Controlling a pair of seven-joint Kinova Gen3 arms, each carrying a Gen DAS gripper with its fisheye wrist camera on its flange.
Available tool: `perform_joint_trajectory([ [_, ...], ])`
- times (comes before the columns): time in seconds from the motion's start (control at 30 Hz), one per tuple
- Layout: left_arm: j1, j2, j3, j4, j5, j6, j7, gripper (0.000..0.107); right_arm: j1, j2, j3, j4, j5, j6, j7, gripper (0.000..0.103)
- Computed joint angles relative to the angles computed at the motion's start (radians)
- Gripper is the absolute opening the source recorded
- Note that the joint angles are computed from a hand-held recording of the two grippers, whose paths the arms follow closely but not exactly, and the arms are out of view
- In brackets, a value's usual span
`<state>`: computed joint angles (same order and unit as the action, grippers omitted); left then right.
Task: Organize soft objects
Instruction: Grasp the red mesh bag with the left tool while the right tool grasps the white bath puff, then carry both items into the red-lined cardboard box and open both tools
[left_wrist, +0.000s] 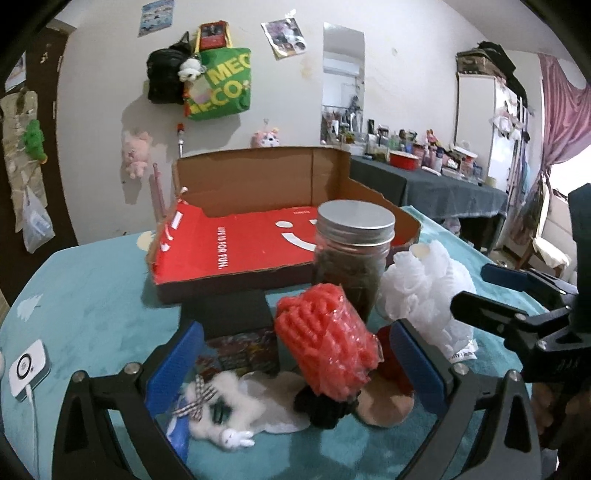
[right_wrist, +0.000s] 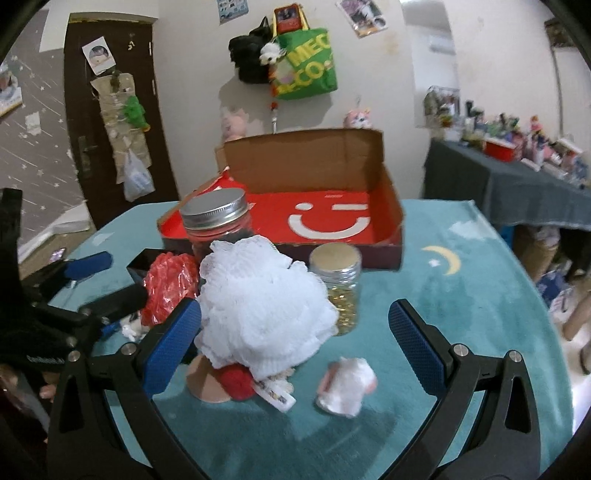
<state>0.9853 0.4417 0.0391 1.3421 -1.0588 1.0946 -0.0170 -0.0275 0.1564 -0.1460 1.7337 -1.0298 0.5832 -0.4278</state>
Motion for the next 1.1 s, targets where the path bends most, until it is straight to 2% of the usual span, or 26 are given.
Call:
perform_joint_trajectory([
  [0.13, -0.036, 0.001, 0.013, -0.006, 0.053, -0.048, -0.043, 0.082, 0.021, 0.057, 0.002, -0.068, 0.021, 0.106, -0.032, 0.103],
  [0.2, -0.022, 0.012, 0.002, -0.015, 0.047, -0.038, -0.051, 0.076, 0.036, 0.081, -0.004, -0.094, 0.023, 0.158, -0.035, 0.103],
  [0.27, -0.022, 0.009, 0.002, -0.011, 0.049, -0.054, -0.072, 0.059, 0.049, 0.097, -0.011, -0.110, 0.022, 0.193, -0.029, 0.097],
  [0.33, -0.034, 0.002, 0.008, -0.004, 0.075, -0.083, -0.089, 0.055, 0.061, 0.110, -0.019, -0.121, 0.013, 0.233, -0.021, 0.081],
  [0.37, -0.027, 0.005, 0.003, -0.006, 0.076, -0.075, -0.084, 0.052, 0.064, 0.111, -0.021, -0.119, 0.010, 0.239, -0.015, 0.079],
  [0.47, -0.026, -0.005, -0.002, 0.010, 0.081, -0.092, -0.074, 0.044, 0.068, 0.092, -0.026, -0.088, -0.014, 0.222, 0.028, 0.061],
  [0.53, -0.028, -0.019, -0.004, 0.031, 0.080, -0.112, -0.054, 0.039, 0.065, 0.069, -0.027, -0.052, -0.041, 0.188, 0.070, 0.044],
  [0.57, -0.031, -0.021, -0.002, 0.033, 0.080, -0.115, -0.053, 0.037, 0.062, 0.061, -0.023, -0.041, -0.051, 0.176, 0.082, 0.041],
  [0.63, -0.029, -0.027, -0.001, 0.040, 0.075, -0.120, -0.047, 0.035, 0.060, 0.050, -0.016, -0.025, -0.073, 0.170, 0.103, 0.034],
  [0.8, -0.030, -0.043, 0.009, 0.058, 0.067, -0.124, -0.037, 0.031, 0.051, 0.016, 0.001, 0.025, -0.138, 0.142, 0.173, 0.025],
  [0.93, -0.033, -0.059, 0.018, 0.072, 0.058, -0.131, -0.025, 0.029, 0.035, -0.017, 0.017, 0.068, -0.197, 0.111, 0.238, 0.021],
  [1.1, -0.018, -0.075, 0.029, 0.080, 0.021, -0.102, -0.005, 0.028, 0.023, -0.047, 0.044, 0.091, -0.254, 0.121, 0.285, 0.020],
])
